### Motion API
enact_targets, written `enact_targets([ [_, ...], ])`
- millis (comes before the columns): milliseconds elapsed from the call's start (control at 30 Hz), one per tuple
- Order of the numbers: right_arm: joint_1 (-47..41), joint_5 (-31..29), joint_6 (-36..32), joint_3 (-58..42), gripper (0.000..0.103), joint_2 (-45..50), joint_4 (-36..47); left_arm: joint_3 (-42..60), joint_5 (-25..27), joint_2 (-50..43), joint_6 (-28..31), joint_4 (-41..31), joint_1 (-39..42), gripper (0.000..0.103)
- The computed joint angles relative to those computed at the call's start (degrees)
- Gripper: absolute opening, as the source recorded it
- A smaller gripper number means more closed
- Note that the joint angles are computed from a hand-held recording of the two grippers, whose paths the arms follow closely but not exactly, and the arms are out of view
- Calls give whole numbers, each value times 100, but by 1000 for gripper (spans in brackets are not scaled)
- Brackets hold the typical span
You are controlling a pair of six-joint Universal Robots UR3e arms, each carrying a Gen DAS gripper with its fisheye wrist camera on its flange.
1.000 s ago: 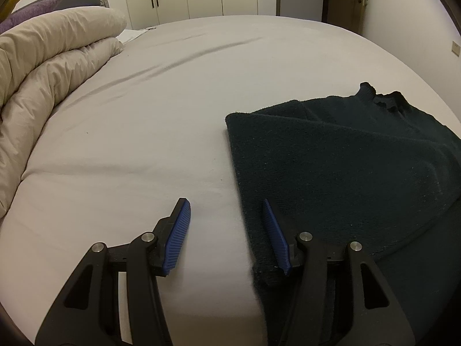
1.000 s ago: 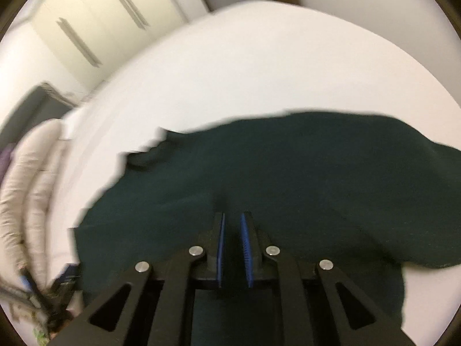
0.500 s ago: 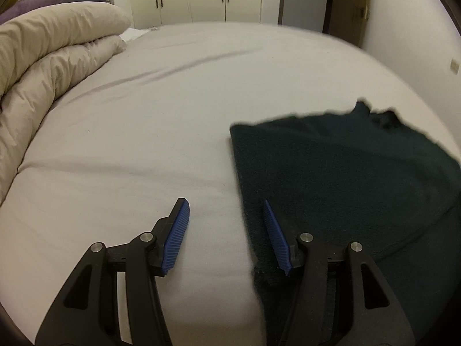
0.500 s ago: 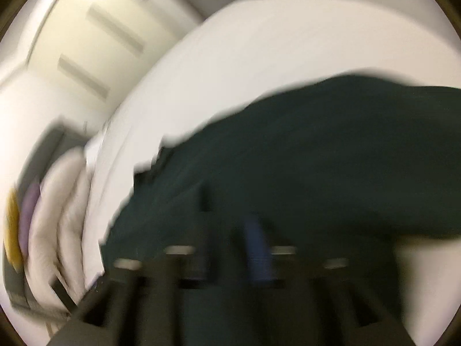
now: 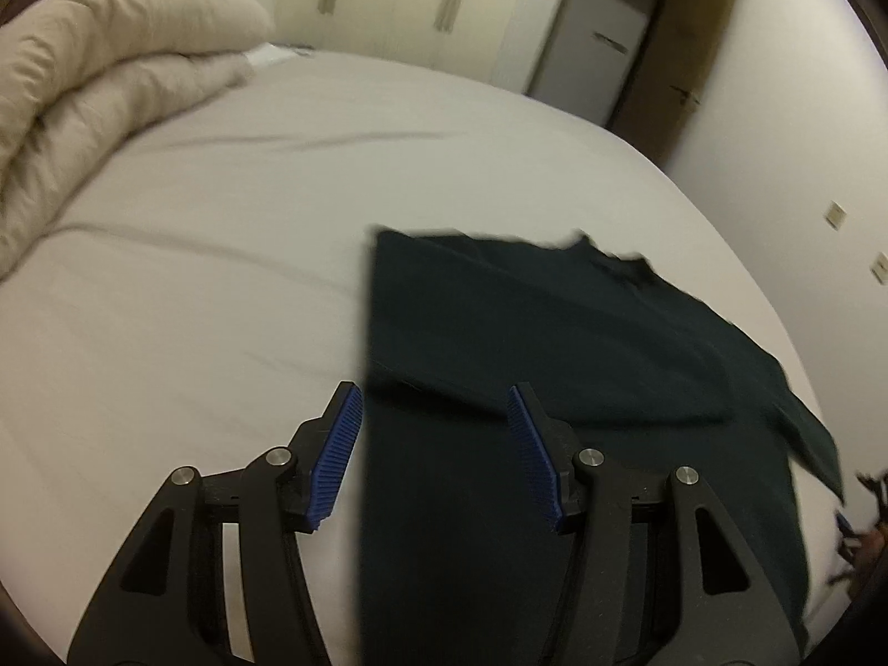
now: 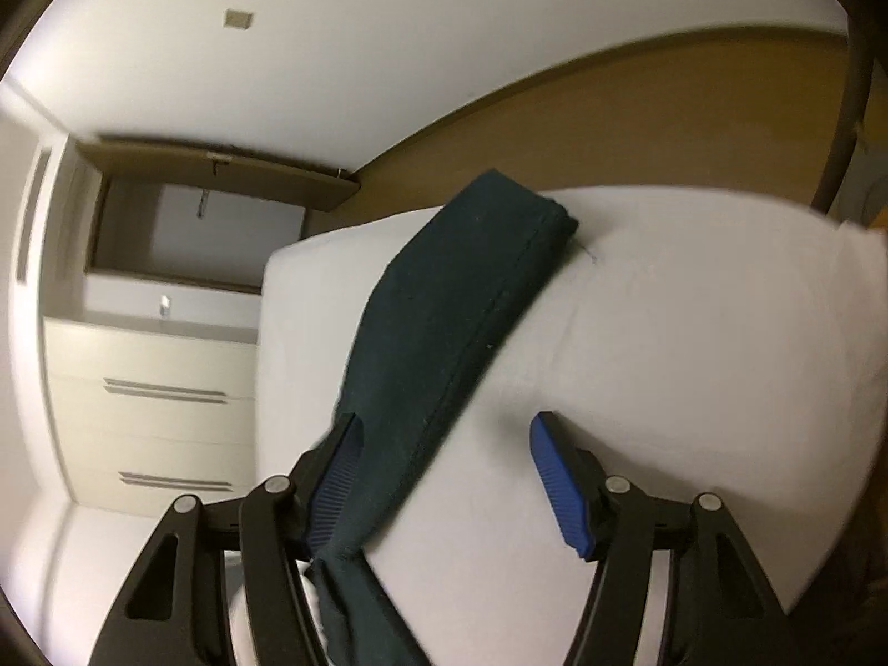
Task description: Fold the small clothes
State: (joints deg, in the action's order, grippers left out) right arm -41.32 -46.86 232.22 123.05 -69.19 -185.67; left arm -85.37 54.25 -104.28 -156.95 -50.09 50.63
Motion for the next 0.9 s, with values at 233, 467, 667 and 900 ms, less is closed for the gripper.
enact_targets([
  [233,346,235,1445,-1406,51,1684,-1187,-363,-318,785,448,-740,-375,59],
  [467,802,-432,2389,-1823,22,2338,-2159,-274,-251,769,397,-951,-664,59],
  [667,717,-752,2146,-1699,22,2103,-1990,-135,-332,564,457,-1172,-679,59],
  [900,1345,-1972,1379,-2309,13,1432,-188,300,-522,-24,448,-1400,-629,59],
])
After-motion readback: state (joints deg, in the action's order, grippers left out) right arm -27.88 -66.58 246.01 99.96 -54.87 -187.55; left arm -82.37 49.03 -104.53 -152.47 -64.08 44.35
